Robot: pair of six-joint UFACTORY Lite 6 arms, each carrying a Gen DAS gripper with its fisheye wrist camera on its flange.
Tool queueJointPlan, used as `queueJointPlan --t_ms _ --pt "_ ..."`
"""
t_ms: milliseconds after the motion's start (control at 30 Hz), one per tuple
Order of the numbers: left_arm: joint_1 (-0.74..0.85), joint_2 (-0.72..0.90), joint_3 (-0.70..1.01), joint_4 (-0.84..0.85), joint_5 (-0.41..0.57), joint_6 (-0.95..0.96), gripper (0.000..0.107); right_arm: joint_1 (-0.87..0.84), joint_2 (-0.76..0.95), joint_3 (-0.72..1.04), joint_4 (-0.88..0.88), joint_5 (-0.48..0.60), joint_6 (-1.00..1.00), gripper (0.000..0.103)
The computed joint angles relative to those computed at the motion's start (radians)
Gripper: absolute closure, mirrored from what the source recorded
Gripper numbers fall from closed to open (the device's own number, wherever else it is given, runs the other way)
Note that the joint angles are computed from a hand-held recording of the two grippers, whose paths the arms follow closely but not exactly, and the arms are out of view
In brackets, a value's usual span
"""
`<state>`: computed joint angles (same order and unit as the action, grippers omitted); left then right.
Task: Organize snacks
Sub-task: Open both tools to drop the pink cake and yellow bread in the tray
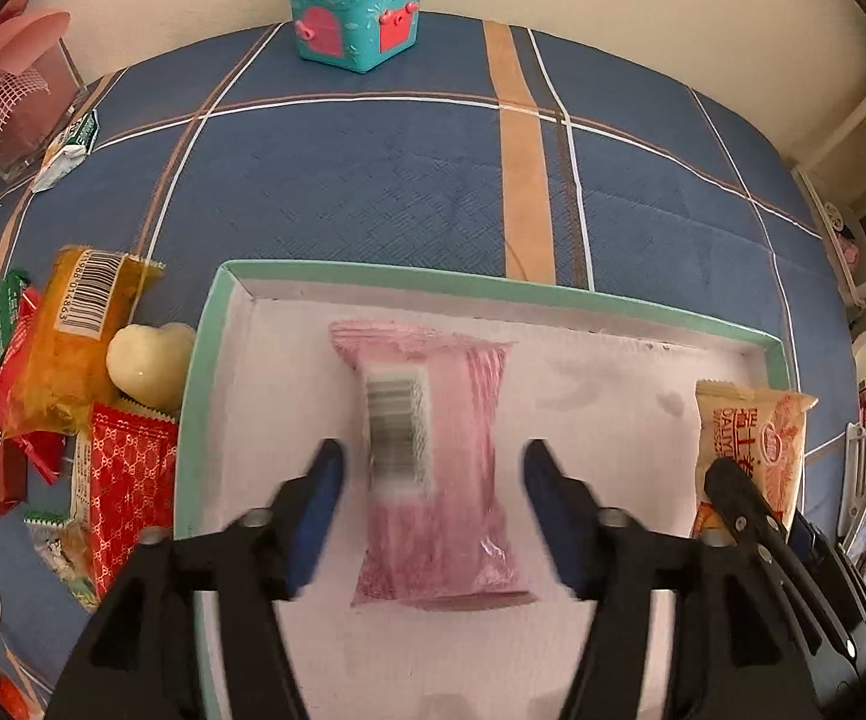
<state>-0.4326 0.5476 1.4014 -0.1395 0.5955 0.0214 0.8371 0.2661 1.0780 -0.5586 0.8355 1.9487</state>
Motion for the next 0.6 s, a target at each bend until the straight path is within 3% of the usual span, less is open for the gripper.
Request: queueJointPlan --t_ms 67,133,200,600 --pt "-0.002 -0.003 -0.001 0.009 -0.001 -0.009 0.036 -0.001 -0.001 0.012 0.004 0.02 -0.019 0.066" --pt "-0.002 -0.02 -0.015 0.014 -0.007 -0.015 0.03 0.004 -0.004 0.025 -0.001 0.041 -0.018 0.045" --pt "0.007 -0.047 -0.034 0.045 -0.016 -0.042 0.026 0.014 -0.015 0.034 -0.003 0.059 -0.013 0.038" --pt "0.152 -0.294 -0.255 0.055 -0.065 0.056 0.026 0.088 -0.028 0.078 -0.021 0.062 0.017 0.004"
